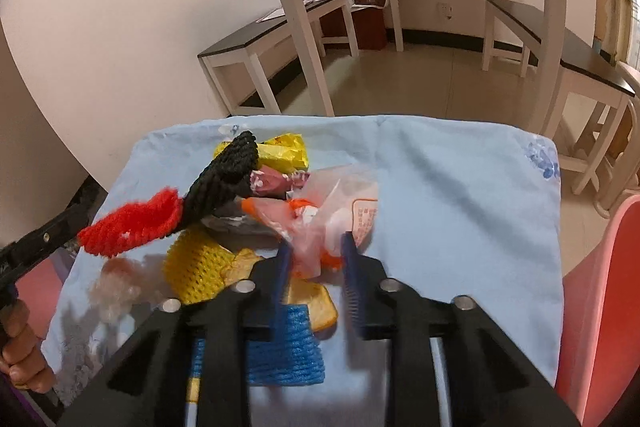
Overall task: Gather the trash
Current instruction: 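Grasp the pink plastic bag with the right tool while the left tool holds the red mesh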
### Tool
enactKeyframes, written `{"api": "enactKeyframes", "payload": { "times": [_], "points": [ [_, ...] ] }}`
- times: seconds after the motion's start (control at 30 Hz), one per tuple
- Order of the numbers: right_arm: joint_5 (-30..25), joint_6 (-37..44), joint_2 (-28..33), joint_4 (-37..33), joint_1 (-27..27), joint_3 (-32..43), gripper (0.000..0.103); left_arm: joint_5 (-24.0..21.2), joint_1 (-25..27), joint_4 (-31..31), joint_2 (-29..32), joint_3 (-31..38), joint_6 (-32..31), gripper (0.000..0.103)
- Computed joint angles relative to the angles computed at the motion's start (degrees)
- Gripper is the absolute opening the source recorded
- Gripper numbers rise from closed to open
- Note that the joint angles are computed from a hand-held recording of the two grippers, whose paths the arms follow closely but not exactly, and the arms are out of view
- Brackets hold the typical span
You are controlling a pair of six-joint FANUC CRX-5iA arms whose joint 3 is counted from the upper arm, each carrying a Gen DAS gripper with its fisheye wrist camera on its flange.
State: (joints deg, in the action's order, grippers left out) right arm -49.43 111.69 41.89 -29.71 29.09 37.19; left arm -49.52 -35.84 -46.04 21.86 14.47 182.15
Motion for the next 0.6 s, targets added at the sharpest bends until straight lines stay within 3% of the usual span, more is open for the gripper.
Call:
{"api": "enactKeyframes", "payload": {
  "times": [0.1, 0.4, 0.6],
  "points": [
    [0.48, 1.98, -1.35, -2.69, -0.99, -1.3, 0.013, -0.85, -0.92, -0.65, -0.35, 0.19, 0.55, 0.003],
    [5.25, 8.86, -9.95, -10.04, -4.39, -10.26, 0.013, -3.72, -3.96, -3.61, -0.83, 2.59, 1.31, 0.003],
    [8.63, 8.81, -15.28, -10.62, -7.14, -16.69, 0.013, -2.88, -5.24, -2.87, 1.5, 7.24, -2.82, 0.003]
  ]
}}
